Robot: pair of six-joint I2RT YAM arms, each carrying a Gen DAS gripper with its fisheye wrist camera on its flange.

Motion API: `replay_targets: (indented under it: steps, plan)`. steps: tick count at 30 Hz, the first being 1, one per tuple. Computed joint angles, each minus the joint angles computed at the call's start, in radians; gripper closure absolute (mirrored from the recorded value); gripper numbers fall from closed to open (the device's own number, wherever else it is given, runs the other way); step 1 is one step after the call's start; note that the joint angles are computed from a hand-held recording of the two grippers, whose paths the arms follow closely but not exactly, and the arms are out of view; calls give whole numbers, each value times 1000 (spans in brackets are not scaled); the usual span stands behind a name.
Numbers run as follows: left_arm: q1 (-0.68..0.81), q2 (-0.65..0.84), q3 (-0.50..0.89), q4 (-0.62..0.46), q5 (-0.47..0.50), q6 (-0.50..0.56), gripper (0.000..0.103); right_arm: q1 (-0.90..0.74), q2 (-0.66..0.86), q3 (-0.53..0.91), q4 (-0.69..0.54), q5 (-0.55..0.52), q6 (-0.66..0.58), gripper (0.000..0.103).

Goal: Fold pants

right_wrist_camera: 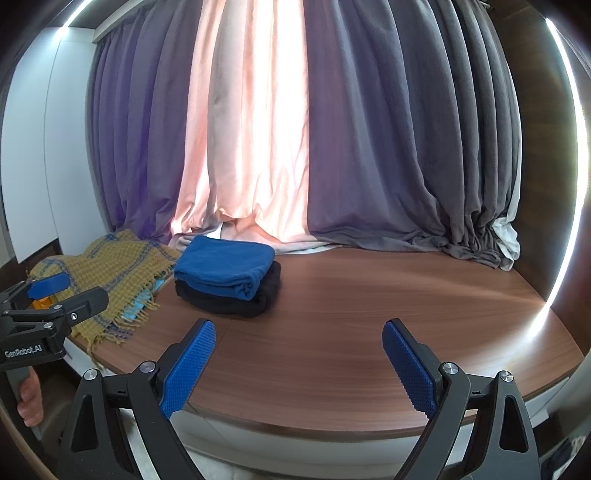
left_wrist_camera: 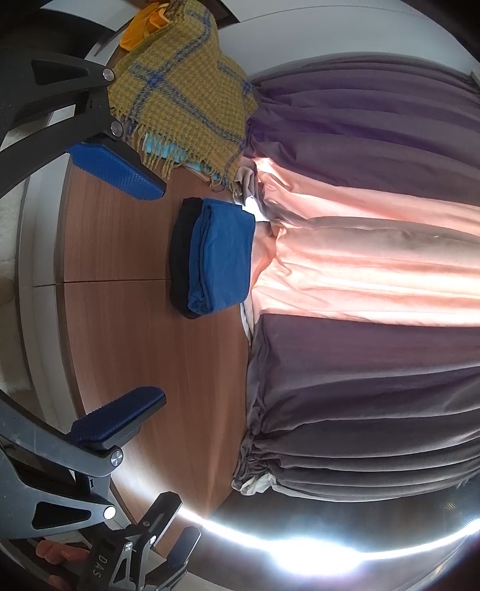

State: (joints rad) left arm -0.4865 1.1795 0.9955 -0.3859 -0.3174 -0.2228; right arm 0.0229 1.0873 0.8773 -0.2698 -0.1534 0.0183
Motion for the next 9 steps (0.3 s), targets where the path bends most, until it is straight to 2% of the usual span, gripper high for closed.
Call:
replay_targets:
  steps: [9]
  plan:
    - [-23,2,10,-11,-27,-10,0,-28,-15,-5,-7,-27,-11,10]
